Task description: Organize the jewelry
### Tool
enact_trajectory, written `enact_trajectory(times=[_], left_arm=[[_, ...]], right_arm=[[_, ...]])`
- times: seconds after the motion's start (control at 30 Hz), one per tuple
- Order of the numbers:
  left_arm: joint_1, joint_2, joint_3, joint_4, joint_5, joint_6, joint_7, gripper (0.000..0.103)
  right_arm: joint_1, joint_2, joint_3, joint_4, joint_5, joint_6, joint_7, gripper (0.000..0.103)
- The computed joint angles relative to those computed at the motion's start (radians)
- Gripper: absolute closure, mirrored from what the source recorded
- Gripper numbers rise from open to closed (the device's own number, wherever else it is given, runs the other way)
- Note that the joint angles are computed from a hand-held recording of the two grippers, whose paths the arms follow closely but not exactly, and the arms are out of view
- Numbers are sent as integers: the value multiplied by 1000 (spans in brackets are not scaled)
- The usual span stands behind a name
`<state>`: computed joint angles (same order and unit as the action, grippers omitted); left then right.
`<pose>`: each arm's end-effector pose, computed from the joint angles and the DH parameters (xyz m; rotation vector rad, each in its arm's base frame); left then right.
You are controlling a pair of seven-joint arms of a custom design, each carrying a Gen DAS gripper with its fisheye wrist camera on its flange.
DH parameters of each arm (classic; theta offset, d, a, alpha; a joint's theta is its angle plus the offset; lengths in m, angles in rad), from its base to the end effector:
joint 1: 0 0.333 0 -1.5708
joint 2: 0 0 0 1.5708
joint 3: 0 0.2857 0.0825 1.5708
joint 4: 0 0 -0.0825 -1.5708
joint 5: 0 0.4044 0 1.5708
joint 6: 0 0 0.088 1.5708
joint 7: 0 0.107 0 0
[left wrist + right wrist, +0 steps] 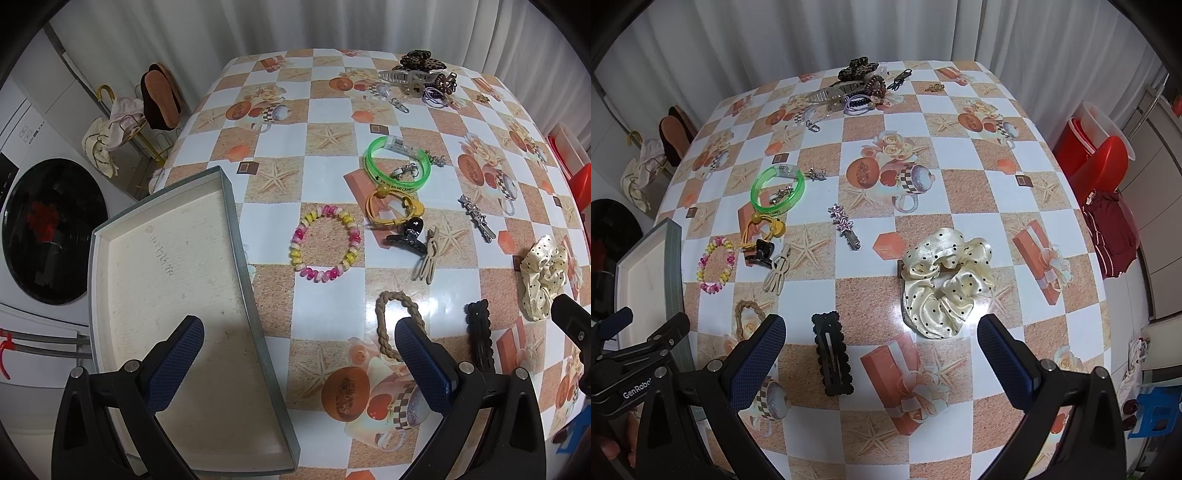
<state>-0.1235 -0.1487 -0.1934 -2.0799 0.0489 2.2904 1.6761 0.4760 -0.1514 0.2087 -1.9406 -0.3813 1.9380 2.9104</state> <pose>0.5383 -0.1789 0.4916 -1.5106 2.4096 -0.3342 0.4434 0.3356 0.5317 -1.4114 2.4986 -0.5160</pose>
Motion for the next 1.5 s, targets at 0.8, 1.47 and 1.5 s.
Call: enact_trajectory(times=[0.8,1.47,1.5], left_arm=[[-15,230,15,269,-58,-38,-41,0],[-125,681,23,783,-58,-151,-23,17],[-129,692,24,795,-56,-157,-21,18]], right_arm=[[-32,26,-34,1,5,77,-103,0],[-105,227,-97,123,155,207,-410,6],[-105,237,-98,129,161,205,-420,7]])
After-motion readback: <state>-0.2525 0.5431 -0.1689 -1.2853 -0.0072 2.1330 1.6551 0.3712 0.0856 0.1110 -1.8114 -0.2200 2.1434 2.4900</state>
